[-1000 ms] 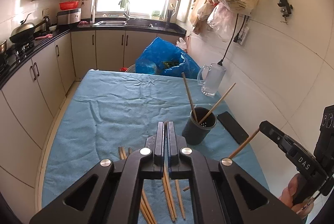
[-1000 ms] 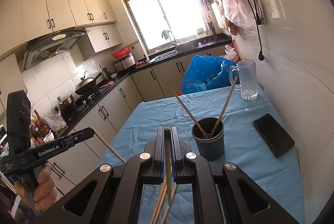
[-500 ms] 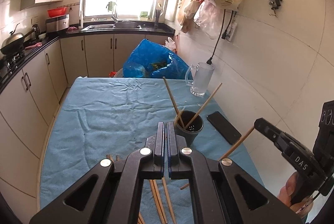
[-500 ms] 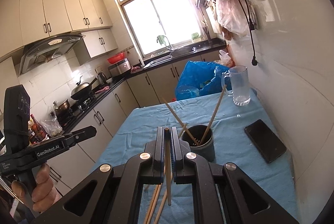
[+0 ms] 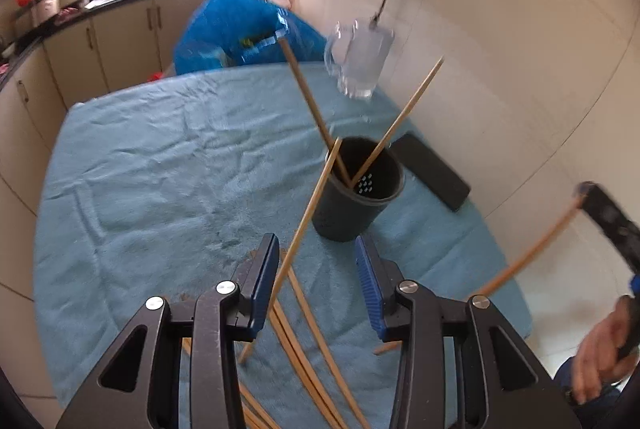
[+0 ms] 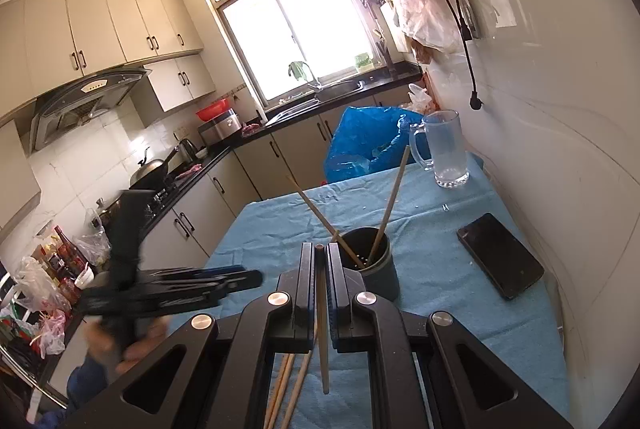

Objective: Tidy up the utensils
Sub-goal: 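Lower the held chopsticks into the black cup with both grippers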

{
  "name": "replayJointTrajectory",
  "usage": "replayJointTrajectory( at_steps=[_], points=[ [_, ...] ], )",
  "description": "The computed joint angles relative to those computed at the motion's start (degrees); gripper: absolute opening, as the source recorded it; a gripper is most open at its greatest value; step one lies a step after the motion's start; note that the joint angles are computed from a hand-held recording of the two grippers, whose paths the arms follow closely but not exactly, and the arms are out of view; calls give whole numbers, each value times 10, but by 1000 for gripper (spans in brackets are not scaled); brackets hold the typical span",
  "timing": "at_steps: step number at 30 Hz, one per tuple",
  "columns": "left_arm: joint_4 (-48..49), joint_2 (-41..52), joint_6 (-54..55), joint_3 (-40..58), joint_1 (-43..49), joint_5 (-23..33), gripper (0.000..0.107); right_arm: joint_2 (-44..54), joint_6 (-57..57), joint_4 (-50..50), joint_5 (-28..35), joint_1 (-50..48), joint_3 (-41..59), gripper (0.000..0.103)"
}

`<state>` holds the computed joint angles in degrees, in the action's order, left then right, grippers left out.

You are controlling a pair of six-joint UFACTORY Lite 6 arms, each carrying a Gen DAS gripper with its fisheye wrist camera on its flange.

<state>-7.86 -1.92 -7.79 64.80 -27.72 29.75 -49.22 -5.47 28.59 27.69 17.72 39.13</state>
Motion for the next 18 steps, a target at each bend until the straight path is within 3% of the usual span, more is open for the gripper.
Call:
replayJointTrajectory(
  at_steps=[5, 8, 13, 14, 16, 18],
  points=[
    [-32, 117, 90, 82, 0, 16, 38, 10, -40, 35, 6, -23, -8, 6],
    [74, 170, 14, 129, -28, 26, 38, 16, -74, 65, 14, -44, -11, 6],
    [123, 250, -8, 203, -35, 51, 38, 21, -114, 98, 23, -69, -13, 6],
    [119, 257, -5, 209, -31, 52, 36, 24, -122, 105, 25, -73, -13, 6],
    [117, 278, -14, 228, -26, 56, 9, 26, -121, 105, 23, -73, -14, 6],
    [118, 281, -22, 227, -23, 48, 9, 29, -123, 108, 23, -74, -13, 6]
  ],
)
